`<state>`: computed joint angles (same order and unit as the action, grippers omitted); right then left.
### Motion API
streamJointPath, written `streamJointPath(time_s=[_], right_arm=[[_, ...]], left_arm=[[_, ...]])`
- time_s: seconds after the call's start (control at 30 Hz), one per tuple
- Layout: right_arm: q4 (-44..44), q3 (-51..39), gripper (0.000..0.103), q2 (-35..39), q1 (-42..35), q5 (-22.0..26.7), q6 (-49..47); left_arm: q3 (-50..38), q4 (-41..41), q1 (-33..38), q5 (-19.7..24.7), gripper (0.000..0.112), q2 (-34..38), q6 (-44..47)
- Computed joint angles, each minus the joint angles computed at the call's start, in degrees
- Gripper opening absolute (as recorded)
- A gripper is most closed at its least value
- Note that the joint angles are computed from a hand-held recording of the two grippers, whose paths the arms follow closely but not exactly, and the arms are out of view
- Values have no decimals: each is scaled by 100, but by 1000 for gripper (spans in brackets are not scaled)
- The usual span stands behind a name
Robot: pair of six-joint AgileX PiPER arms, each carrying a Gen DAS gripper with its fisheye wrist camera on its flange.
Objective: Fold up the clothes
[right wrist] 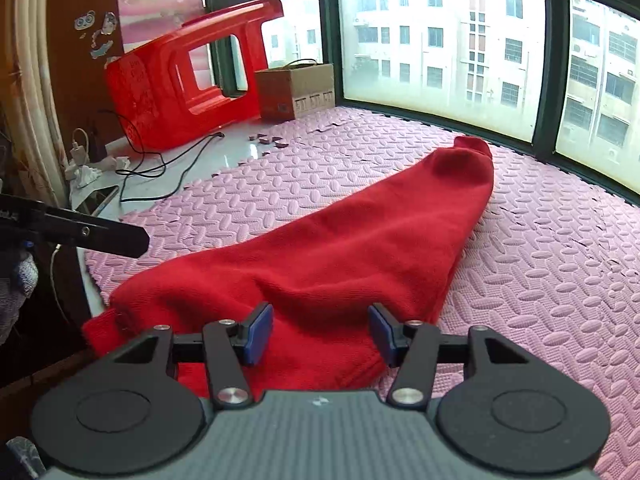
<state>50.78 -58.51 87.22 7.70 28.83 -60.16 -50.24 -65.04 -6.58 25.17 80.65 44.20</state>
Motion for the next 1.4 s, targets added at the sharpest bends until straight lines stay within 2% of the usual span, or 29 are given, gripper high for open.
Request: streamJointPath(time_s=[0.1,0.17,0.2,0.27,0.37,0.5,0.57,0.63,0.7,0.83,0.93,1.0,1.03,1.1,1.13,1.17,1.2,1.27,1.33,1.4], right_arm=[[164,180,63,-304,-6,281,-174],[150,336,75,-537,29,412,-252],[127,420,76,-650,58,448,-293],[78,577,76,-874,122,529,-373],[103,765,77,-1140,248,636,-548],[76,902,77,-1341,503,531,-693],[114,917,77,-1388,567,507,-757],[95,892,77,-1435,563,487,-668],[61,871,77,-1482,534,495,-580],[37,883,77,-1490,585,409,-408],[268,1014,77,-1354,885,-58,-447],[-61,1114,77,-1236,1281,-691,14],[-271,1173,76,-1178,1459,-996,247],[-383,1254,60,-1138,1590,-1289,385],[-493,1282,47,-1161,1612,-1365,509],[-658,1301,45,-1248,1583,-1357,689],[-711,1326,38,-1356,1523,-1320,772],[-1135,1417,33,-1593,1467,-1358,1151],[-1656,1507,22,-1809,1428,-1416,1607],[-1847,1533,19,-1905,1353,-1431,1844]], left_arm=[[36,336,21,279,78,-11,-431],[47,447,-36,351,74,24,-616],[47,451,-58,399,61,46,-654],[18,313,-73,541,42,72,-554],[-217,651,-196,579,32,65,-818],[-735,589,-253,957,26,196,-810],[-1030,225,-236,1208,21,374,-590],[-1194,-493,-195,1422,16,571,53],[-1261,-898,-140,1574,16,797,353],[-1016,-1046,56,1711,16,997,283],[-724,-1315,268,1843,16,959,356],[-677,-1413,308,1882,16,943,386],[-680,-1428,300,1867,16,934,410],[-662,-1495,303,1876,16,918,528],[-642,-1471,303,1838,19,897,545],[-609,-1462,308,1802,23,874,586],[-541,-1517,344,1794,28,851,700],[-342,-1753,470,1865,34,809,1006],[-142,-1940,558,1868,35,757,1279],[3,-1996,565,1801,35,722,1453]])
